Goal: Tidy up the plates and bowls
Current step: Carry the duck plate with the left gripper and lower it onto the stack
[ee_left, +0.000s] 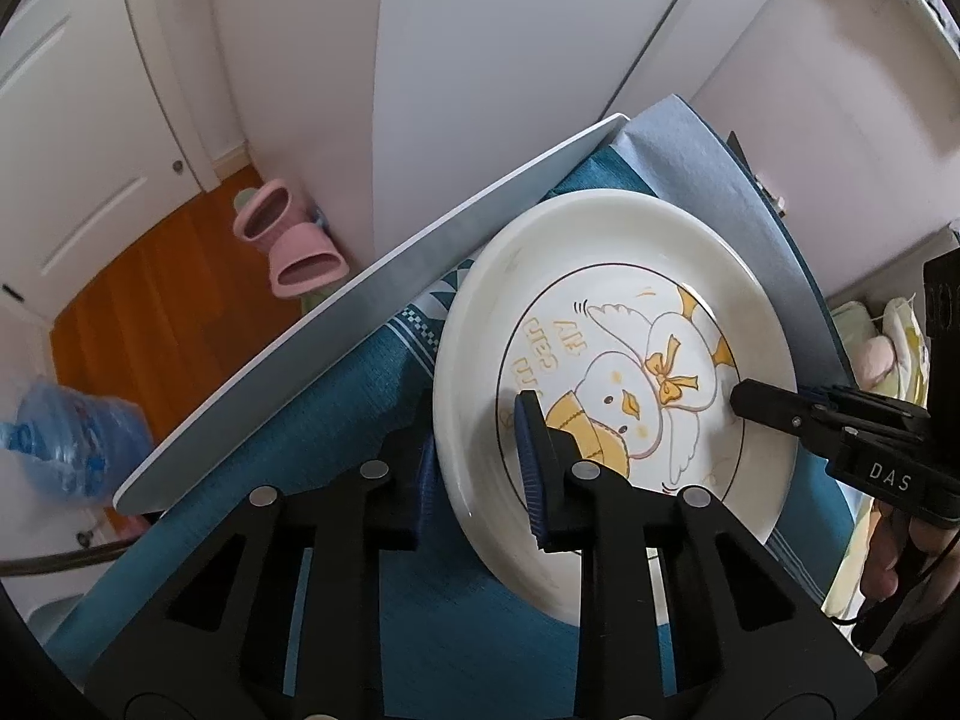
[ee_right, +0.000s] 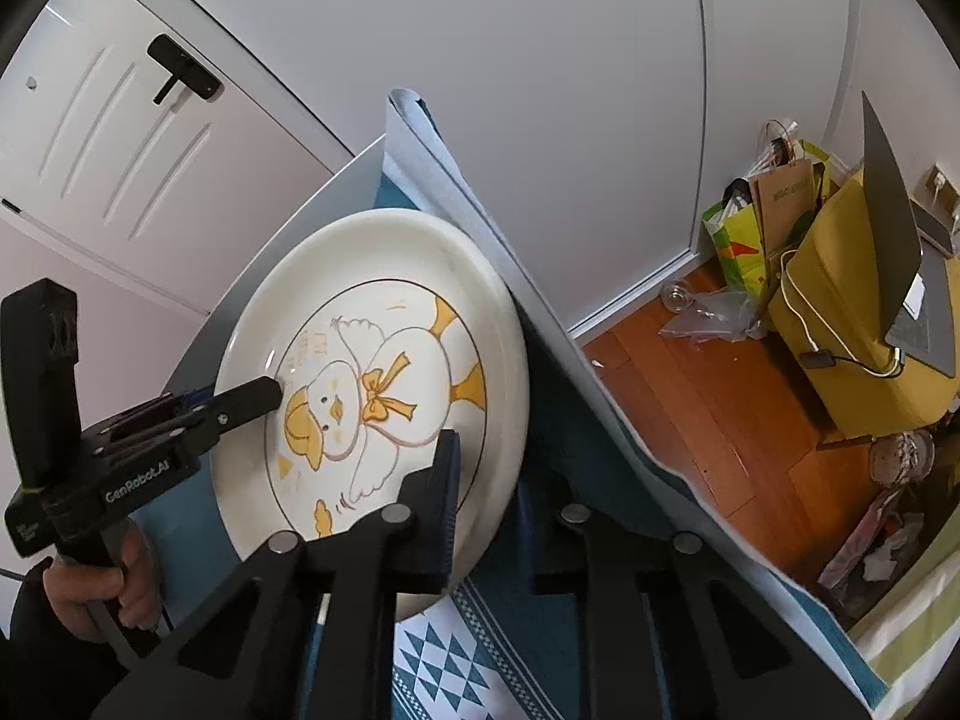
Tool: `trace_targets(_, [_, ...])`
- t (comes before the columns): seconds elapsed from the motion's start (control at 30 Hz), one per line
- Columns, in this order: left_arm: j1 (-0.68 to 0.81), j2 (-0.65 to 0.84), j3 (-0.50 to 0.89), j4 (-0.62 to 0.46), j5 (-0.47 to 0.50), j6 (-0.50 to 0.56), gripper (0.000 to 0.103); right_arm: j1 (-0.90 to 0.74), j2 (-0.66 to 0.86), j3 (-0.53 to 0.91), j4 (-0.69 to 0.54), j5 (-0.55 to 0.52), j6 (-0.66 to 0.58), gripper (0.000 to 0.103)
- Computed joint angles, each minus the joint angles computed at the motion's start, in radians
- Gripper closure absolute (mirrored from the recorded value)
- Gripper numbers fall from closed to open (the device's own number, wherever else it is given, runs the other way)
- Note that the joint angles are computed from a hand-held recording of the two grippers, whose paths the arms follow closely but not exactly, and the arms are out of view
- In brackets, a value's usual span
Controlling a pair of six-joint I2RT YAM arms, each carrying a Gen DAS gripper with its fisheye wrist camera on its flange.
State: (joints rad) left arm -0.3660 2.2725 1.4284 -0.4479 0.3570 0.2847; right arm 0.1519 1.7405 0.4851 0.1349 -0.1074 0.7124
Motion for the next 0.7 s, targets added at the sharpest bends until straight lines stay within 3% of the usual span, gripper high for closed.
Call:
trace_targets(0.2, [-0.012, -0.050, -0.052, 0.039, -0.035, -0.022, 0.081, -0.010, -0.048, -0.013, -0.011, -0.012, -0.032, 0.088])
trace_targets(0.4, [-0.013, -0.189, -0.153, 0.061, -0.044, -0.079, 0.081, -0.024, -0.187, -0.024, -0.102, -0.013, -0.106, 0.088])
trace_targets(0.7, [-0.005, -0.548, -0.391, 0.063, -0.103, -0.213, 0.081, -0.028, -0.501, 0.016, -0.386, -0.065, -0.260, 0.088])
